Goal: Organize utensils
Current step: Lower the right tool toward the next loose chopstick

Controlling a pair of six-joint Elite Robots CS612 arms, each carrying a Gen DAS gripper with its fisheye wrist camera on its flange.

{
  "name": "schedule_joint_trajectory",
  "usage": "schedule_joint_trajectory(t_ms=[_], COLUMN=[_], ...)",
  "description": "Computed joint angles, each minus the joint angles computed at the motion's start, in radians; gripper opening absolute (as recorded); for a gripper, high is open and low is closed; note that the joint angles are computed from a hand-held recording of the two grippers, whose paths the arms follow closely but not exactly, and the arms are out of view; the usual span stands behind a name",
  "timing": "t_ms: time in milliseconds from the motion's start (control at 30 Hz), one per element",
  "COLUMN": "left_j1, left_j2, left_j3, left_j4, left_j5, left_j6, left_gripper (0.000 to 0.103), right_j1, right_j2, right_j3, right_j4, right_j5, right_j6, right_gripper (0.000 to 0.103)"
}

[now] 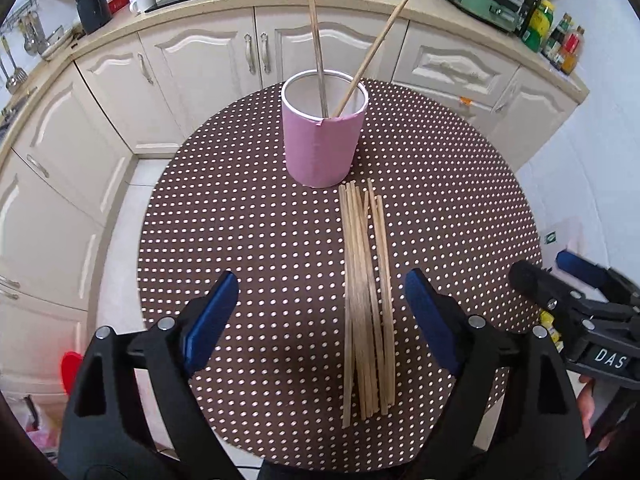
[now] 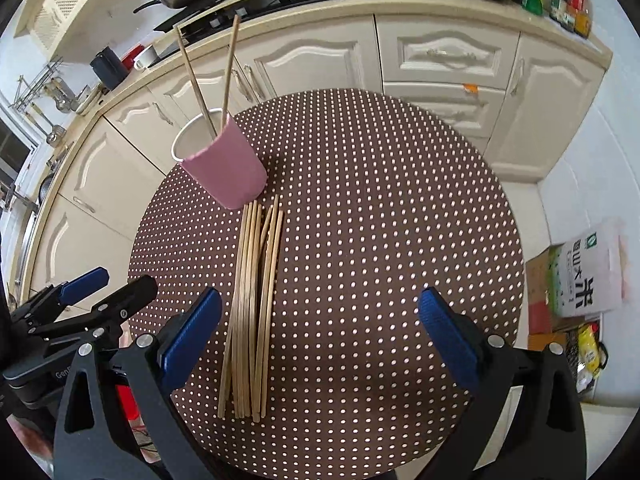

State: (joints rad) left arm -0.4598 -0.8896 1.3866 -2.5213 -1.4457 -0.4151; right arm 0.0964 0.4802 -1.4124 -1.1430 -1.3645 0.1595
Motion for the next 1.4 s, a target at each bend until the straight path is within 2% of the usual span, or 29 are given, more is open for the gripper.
schedule_joint_trajectory(t_ms=[100, 233, 333, 433, 500, 567, 667, 900, 933, 1000, 1033, 1100, 1167, 1200, 1267, 1400], left_j1=[0.007, 0.021, 0.029, 0.049, 0.047, 0.041, 0.041, 0.041, 0.04, 0.04, 0.042, 0.047, 0.05, 0.05, 0.05, 0.045], left_j2=[0.006, 0.021, 0.032, 0.057, 0.064, 0.063, 0.066, 0.089, 0.092, 0.097, 0.1, 0.106, 0.111, 0.116, 0.126, 0.144], left_j3=[0.01, 0.0, -0.007, -0.033, -0.044, -0.036, -0.035, -0.073, -0.079, -0.086, -0.09, -0.097, -0.099, -0.104, -0.113, -0.131], left_j4=[-0.034, -0.001, 0.014, 0.057, 0.098, 0.085, 0.079, 0.16, 0.178, 0.199, 0.209, 0.224, 0.231, 0.232, 0.241, 0.26], left_j5=[-0.033, -0.097, -0.145, -0.272, -0.257, -0.227, -0.225, -0.209, -0.201, -0.195, -0.206, -0.231, -0.254, -0.263, -0.283, -0.305], left_j6=[-0.007, -0.022, -0.021, -0.022, -0.034, -0.034, -0.046, -0.04, -0.043, -0.05, -0.049, -0.05, -0.049, -0.047, -0.035, -0.018], left_gripper=[0.084, 0.084, 0.084, 0.084, 0.084, 0.084, 0.084, 0.083, 0.083, 0.072, 0.069, 0.058, 0.052, 0.05, 0.05, 0.043], right_j1=[0.003, 0.003, 0.009, 0.014, 0.017, 0.022, 0.027, 0.031, 0.032, 0.033, 0.034, 0.035, 0.036, 0.037, 0.037, 0.036], right_j2=[0.018, 0.031, 0.037, 0.047, 0.05, 0.054, 0.061, 0.069, 0.067, 0.065, 0.062, 0.057, 0.05, 0.047, 0.045, 0.041], right_j3=[-0.016, -0.021, -0.019, -0.023, -0.021, -0.019, -0.018, -0.003, 0.002, 0.011, 0.017, 0.028, 0.044, 0.048, 0.054, 0.065], right_j4=[-0.031, -0.04, -0.047, -0.075, -0.084, -0.094, -0.111, -0.119, -0.11, -0.097, -0.084, -0.059, -0.025, -0.014, 0.006, 0.027], right_j5=[-0.015, 0.026, 0.015, 0.005, -0.008, -0.031, -0.053, -0.085, -0.089, -0.088, -0.084, -0.072, -0.059, -0.056, -0.039, -0.009], right_j6=[0.005, -0.012, -0.029, -0.023, -0.015, -0.008, 0.005, 0.023, 0.024, 0.014, 0.007, 0.006, 0.0, -0.002, -0.007, -0.018], right_gripper=[0.095, 0.095, 0.095, 0.095, 0.095, 0.095, 0.095, 0.095, 0.095, 0.095, 0.093, 0.08, 0.064, 0.061, 0.049, 0.039])
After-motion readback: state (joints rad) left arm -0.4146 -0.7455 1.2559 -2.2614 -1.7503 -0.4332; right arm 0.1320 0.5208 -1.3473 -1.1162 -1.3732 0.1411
